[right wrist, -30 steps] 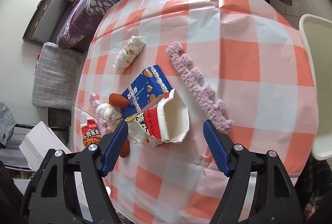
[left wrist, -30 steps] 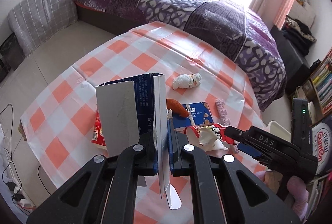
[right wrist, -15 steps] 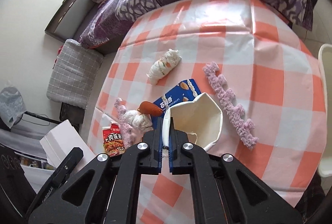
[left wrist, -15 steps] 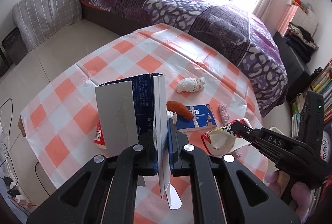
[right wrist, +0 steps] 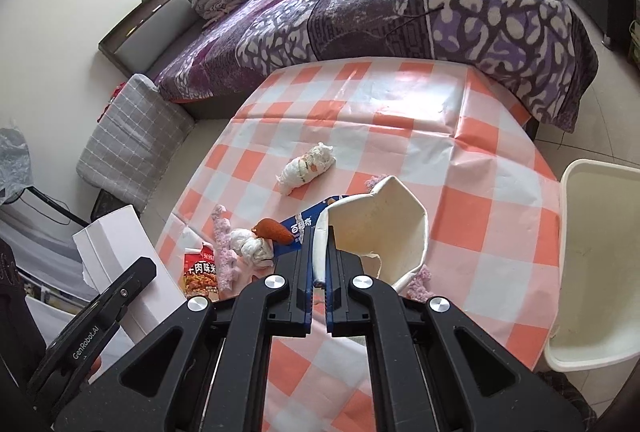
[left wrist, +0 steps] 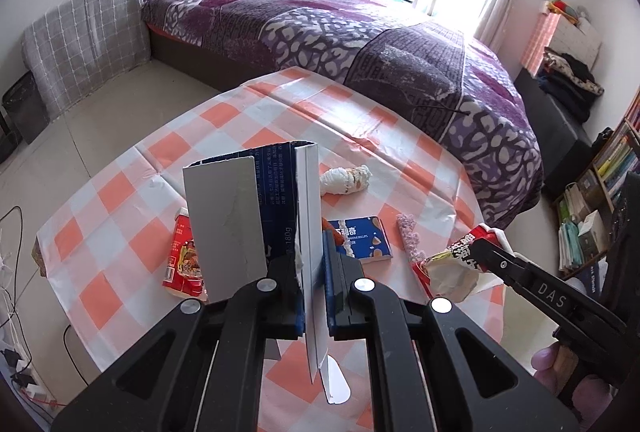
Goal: Collect trash
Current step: 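Carry the torn wrapper to the white bin with the right tool and release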
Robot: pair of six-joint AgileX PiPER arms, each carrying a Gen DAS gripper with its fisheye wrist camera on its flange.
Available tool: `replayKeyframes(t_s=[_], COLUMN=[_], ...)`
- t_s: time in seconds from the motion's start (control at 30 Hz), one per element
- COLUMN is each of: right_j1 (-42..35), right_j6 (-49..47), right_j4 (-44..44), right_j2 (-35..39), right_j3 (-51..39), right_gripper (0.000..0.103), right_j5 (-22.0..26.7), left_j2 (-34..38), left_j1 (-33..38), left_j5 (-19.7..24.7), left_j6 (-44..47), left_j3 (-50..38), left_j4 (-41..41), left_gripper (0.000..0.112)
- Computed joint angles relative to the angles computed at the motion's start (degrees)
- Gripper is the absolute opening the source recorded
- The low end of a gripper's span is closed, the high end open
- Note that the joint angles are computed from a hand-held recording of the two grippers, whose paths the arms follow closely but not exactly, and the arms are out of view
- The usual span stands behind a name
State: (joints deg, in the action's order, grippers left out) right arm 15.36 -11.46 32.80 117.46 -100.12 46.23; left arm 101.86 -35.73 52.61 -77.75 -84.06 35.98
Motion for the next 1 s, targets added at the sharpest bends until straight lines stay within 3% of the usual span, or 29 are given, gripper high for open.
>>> replayKeyframes(t_s=[0.33,0.83,0.93,1.0], right_j1=[-4.4,-17.0,-19.6,-21.8], right_j6=[-0.6,6.3,6.6,6.8], right_j4=[-2.3,-8.5,-8.9,-8.6], right_j2=[-3.2,-1.1,-1.0,-0.7], right_j3=[2.3,-2.9,-3.8,-4.8], right_gripper=[0.004,0.005,0.009,0.027], right_j5=[0.1,7.7,8.5,9.4], left_j2=[4.9,15.2,17.8,19.7], left_j1=[-2.5,-6.0,-6.6,-7.1], left_j5=[1.0,3.1,3.9,4.5], left_j6=[1.6,8.0,9.7,10.8], left_j3=[-6.8,-21.0,-24.9,-27.9], left_j4=[-0.6,-4.4,-5.5,-6.4], left_gripper=[0.007,0.007,0.007,0.007])
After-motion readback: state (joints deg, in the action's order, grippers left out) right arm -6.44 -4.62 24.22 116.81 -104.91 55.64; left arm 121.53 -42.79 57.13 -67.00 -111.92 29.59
